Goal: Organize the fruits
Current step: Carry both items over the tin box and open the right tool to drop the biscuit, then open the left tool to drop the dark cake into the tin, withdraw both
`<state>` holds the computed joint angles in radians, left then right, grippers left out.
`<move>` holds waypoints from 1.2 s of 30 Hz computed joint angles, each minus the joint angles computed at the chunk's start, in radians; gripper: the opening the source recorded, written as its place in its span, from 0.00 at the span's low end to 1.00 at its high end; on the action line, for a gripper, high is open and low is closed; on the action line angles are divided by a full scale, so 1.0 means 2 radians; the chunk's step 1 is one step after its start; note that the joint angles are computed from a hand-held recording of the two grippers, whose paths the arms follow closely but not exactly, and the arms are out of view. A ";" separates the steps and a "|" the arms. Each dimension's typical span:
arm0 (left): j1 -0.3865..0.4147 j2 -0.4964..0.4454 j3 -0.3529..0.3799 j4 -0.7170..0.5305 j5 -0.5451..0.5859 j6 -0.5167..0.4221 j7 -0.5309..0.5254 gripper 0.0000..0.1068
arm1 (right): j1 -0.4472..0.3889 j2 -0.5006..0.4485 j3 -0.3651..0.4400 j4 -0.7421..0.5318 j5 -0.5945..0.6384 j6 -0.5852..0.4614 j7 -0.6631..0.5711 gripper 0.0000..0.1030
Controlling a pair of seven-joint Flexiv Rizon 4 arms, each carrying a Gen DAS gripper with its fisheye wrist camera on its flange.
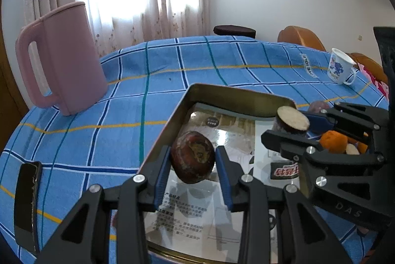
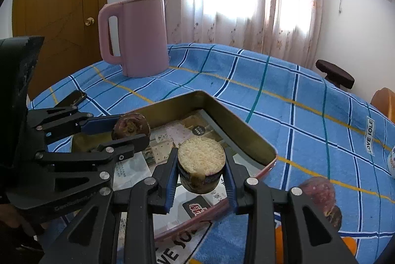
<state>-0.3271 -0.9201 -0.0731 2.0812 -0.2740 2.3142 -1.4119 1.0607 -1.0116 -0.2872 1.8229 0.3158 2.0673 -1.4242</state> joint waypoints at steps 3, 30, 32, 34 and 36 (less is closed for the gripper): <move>-0.002 -0.001 0.002 -0.002 -0.004 -0.006 0.003 0.36 | -0.002 -0.001 0.001 -0.003 -0.005 -0.011 0.003 0.34; -0.007 0.022 -0.009 0.053 0.018 0.096 -0.022 0.67 | 0.038 0.026 -0.004 0.094 0.071 0.077 -0.025 0.56; -0.015 0.021 -0.014 0.052 0.025 0.101 -0.018 0.68 | 0.039 0.029 0.006 0.122 0.104 0.104 -0.034 0.56; -0.020 0.018 -0.020 0.047 0.035 0.099 -0.012 0.68 | 0.041 0.029 0.013 0.140 0.143 0.123 -0.039 0.56; -0.027 0.013 -0.027 0.039 0.043 0.093 -0.006 0.68 | 0.023 0.028 0.034 0.159 0.170 0.148 -0.034 0.56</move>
<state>-0.3808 -0.8938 -0.1265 2.1596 -0.1870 2.4993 -1.4230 1.1067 -0.9551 -0.2191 2.1405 0.6564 2.3630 -1.4915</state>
